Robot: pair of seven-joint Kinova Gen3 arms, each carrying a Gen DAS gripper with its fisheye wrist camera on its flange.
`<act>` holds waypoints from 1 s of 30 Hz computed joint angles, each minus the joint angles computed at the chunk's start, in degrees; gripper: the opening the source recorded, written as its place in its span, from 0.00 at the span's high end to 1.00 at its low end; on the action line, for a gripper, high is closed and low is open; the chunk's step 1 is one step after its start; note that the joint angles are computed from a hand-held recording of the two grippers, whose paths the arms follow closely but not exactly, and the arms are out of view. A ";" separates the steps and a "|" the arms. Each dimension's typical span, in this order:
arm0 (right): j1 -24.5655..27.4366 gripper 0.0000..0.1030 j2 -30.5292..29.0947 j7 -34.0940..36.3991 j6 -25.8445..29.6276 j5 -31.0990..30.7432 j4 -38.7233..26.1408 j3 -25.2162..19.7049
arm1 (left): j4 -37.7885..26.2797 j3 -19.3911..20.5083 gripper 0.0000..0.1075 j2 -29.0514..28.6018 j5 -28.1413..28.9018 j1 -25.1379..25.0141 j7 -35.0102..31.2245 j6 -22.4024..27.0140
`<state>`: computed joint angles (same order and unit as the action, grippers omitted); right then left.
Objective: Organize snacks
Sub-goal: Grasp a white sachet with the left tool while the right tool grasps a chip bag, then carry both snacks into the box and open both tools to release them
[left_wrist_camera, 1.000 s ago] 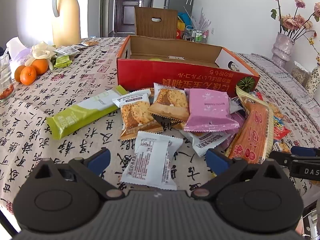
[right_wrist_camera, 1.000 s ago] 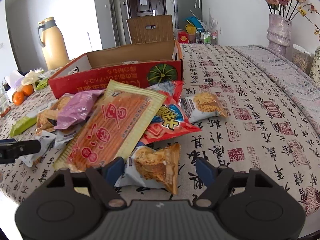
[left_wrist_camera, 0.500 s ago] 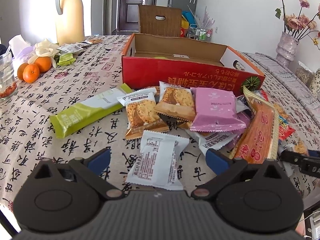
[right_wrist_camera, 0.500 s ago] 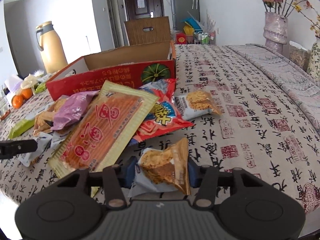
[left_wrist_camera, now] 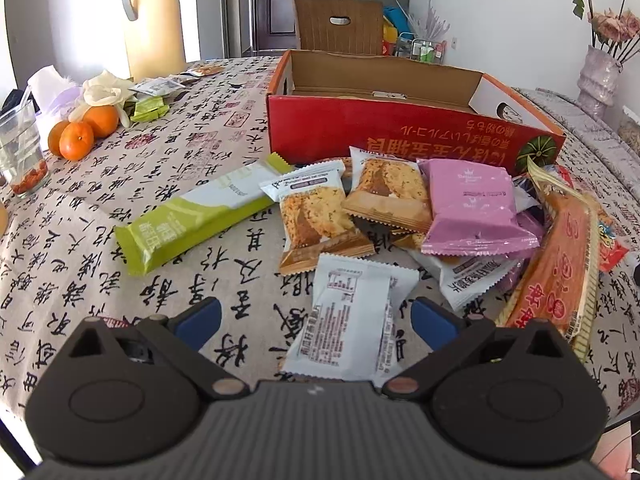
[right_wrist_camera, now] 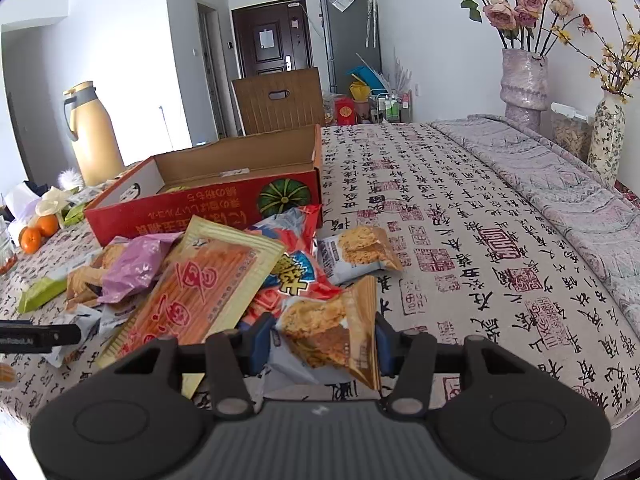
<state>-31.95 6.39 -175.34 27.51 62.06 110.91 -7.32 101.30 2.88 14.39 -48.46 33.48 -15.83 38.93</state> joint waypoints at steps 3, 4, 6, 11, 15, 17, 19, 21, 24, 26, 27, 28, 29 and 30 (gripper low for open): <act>0.01 0.52 0.09 -0.10 -0.24 0.07 0.03 0.00 | -0.46 0.15 0.12 0.66 0.04 -0.03 -0.91 -0.10; -0.01 0.52 0.11 -0.13 -0.32 0.10 0.03 0.02 | -0.74 0.19 0.18 0.94 0.43 -0.09 -1.42 -0.13; -0.09 0.52 0.16 -0.12 -0.38 0.11 -0.01 0.01 | -0.91 -0.20 0.24 1.40 0.11 0.45 -1.33 -0.20; -0.15 0.52 0.15 0.26 -0.58 -0.08 0.00 0.06 | 0.11 -0.89 0.46 0.98 -1.60 1.36 -0.01 -2.05; -0.21 0.52 0.14 0.14 -0.57 0.01 0.00 0.10 | 1.46 -1.03 0.58 0.10 -2.62 1.31 1.19 -3.87; -0.22 0.52 0.15 0.15 -0.58 -0.02 -0.01 0.11 | 2.04 -1.00 0.59 -0.33 -3.10 1.26 1.78 -4.50; -0.26 0.52 0.16 0.12 -0.51 -0.02 -0.04 0.12 | 2.69 -0.93 0.59 -0.81 -3.70 1.25 2.54 -5.05; -0.31 0.52 0.15 -0.15 -0.49 0.23 0.01 0.13 | 3.09 -0.72 0.60 -1.20 -4.00 1.14 3.13 -5.26; -0.42 0.52 0.12 -0.55 -0.29 0.51 -0.01 0.06 | 3.58 -0.39 0.60 -1.70 -4.64 0.94 3.78 -5.48; -0.58 0.52 0.09 -1.15 -0.10 0.95 0.03 -0.02 | 3.97 -0.15 0.60 -2.16 -5.34 0.95 4.37 -5.56; -0.66 0.52 -0.05 -1.46 -0.01 1.18 0.14 -0.08 | 4.23 -0.05 0.60 -2.45 -5.88 1.02 4.89 -5.57; -0.69 0.52 -0.11 -1.74 0.05 1.45 0.18 -0.15 | 4.43 0.09 0.60 -2.73 -6.37 0.99 5.33 -5.61; -0.68 0.52 -0.19 -1.90 0.09 1.65 0.20 -0.22 | 4.63 0.22 0.60 -3.06 -6.97 1.01 5.93 -5.58; -0.62 0.52 -0.29 -1.96 0.09 1.75 0.23 -0.28 | 4.81 0.39 0.60 -3.41 -7.46 0.90 6.46 -5.56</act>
